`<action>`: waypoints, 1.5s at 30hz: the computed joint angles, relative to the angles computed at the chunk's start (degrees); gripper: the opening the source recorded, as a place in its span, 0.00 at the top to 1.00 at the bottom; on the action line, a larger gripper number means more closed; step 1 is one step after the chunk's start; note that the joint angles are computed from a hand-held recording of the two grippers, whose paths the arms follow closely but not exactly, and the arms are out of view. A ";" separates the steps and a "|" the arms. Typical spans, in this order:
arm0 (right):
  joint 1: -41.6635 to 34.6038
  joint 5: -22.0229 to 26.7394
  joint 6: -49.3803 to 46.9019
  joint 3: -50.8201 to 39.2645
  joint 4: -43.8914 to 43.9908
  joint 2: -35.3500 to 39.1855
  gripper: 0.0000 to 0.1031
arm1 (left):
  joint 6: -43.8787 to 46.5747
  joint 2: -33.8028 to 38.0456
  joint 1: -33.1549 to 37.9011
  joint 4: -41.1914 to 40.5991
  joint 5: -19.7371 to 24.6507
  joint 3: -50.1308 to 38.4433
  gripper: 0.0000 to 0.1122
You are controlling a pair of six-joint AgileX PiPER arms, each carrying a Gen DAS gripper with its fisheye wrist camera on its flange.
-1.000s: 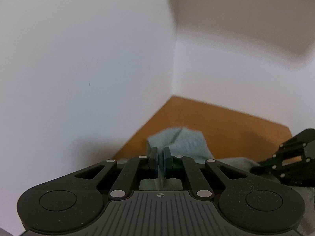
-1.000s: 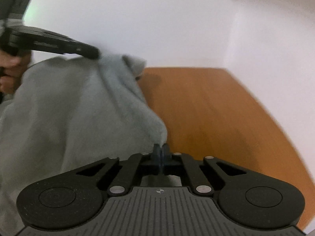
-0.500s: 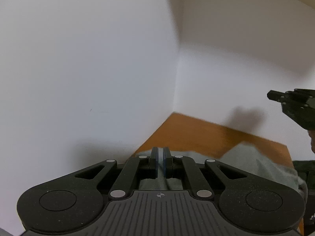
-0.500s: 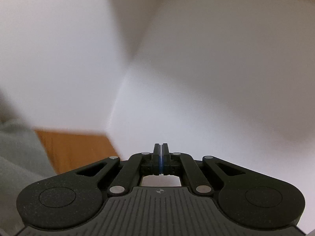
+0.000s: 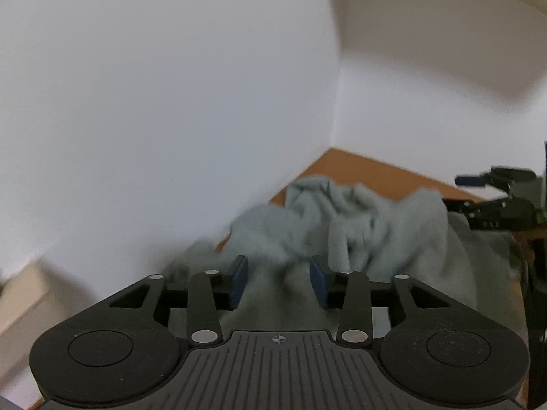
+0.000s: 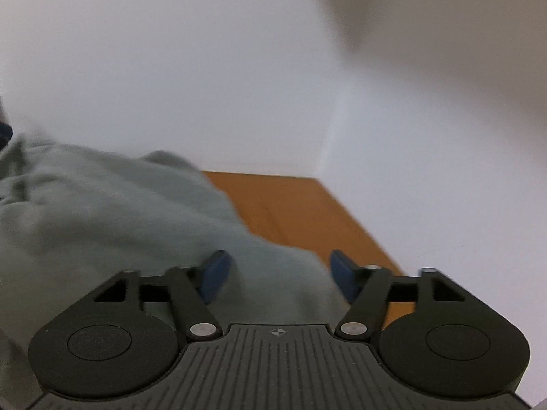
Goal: Fold clothes
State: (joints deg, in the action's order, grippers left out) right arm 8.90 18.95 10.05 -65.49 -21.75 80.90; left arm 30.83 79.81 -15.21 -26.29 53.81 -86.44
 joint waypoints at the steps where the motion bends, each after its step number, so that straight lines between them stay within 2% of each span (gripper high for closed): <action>1: 0.65 0.46 -0.12 0.26 0.54 -0.52 0.25 | 1.43 -1.74 1.37 -0.68 0.46 2.18 0.54; 4: 2.51 0.97 3.01 0.48 -0.91 -0.57 0.21 | 5.02 -5.87 4.51 -1.69 1.00 7.67 0.47; 7: 4.68 0.78 11.11 1.48 -6.70 -0.45 0.17 | 9.89 -9.06 9.08 -3.57 2.43 11.71 0.38; 10: 6.84 2.68 14.80 0.98 -9.22 -0.34 0.16 | 13.57 -10.62 13.91 -4.83 4.38 13.88 0.37; 13: 9.07 5.16 15.98 -0.48 -10.61 -1.62 0.16 | 19.47 -12.08 21.89 -9.21 8.55 15.16 0.35; 16: 12.52 7.23 18.44 -4.27 -11.97 -0.25 0.15 | 22.44 -11.48 25.72 -11.40 9.71 15.46 0.31; 20: 18.23 10.05 21.02 -10.48 -14.79 2.93 0.14 | 26.66 -11.19 31.76 -15.28 13.01 15.23 0.30; 24: 23.12 10.03 15.37 -16.88 -9.88 7.02 0.13 | 28.29 -10.65 33.68 -16.91 14.02 15.62 0.30; 28: 27.29 11.89 4.53 -25.08 0.31 13.09 0.13 | 28.87 -9.99 33.66 -18.24 14.01 15.88 0.30; 31: 30.83 16.77 1.13 -32.20 0.55 18.81 0.13 | 28.37 -9.55 32.69 -18.57 13.92 15.69 0.29; 36: 33.97 28.45 -5.16 -45.89 1.09 28.21 0.13 | 27.30 -9.21 29.87 -17.90 12.75 15.49 0.29; 37: 34.03 30.31 -5.30 -48.50 0.22 30.16 0.15 | 27.14 -9.18 29.52 -17.83 12.74 15.43 0.29; 39: 32.88 33.32 -6.55 -52.57 1.16 32.52 0.29 | 26.95 -9.10 28.84 -17.64 12.47 15.37 0.29; 40: 32.20 35.09 -6.86 -54.39 1.23 33.28 0.52 | 26.89 -9.11 28.53 -17.61 12.27 15.42 0.29; 41: 31.53 36.95 -7.18 -56.34 1.26 34.08 0.80 | 26.79 -9.07 28.32 -17.55 12.10 15.43 0.29; 42: 30.79 37.00 -7.32 -56.17 1.07 33.71 0.87 | 26.67 -9.02 28.06 -17.44 11.86 15.45 0.29; 45: 28.66 35.95 -6.14 -53.86 -1.08 31.36 0.89 | 26.66 -8.98 27.36 -17.13 10.86 15.71 0.29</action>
State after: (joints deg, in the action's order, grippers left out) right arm 37.56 54.90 3.91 -119.35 -22.83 112.26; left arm 57.50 70.83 12.15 -43.42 64.67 -70.74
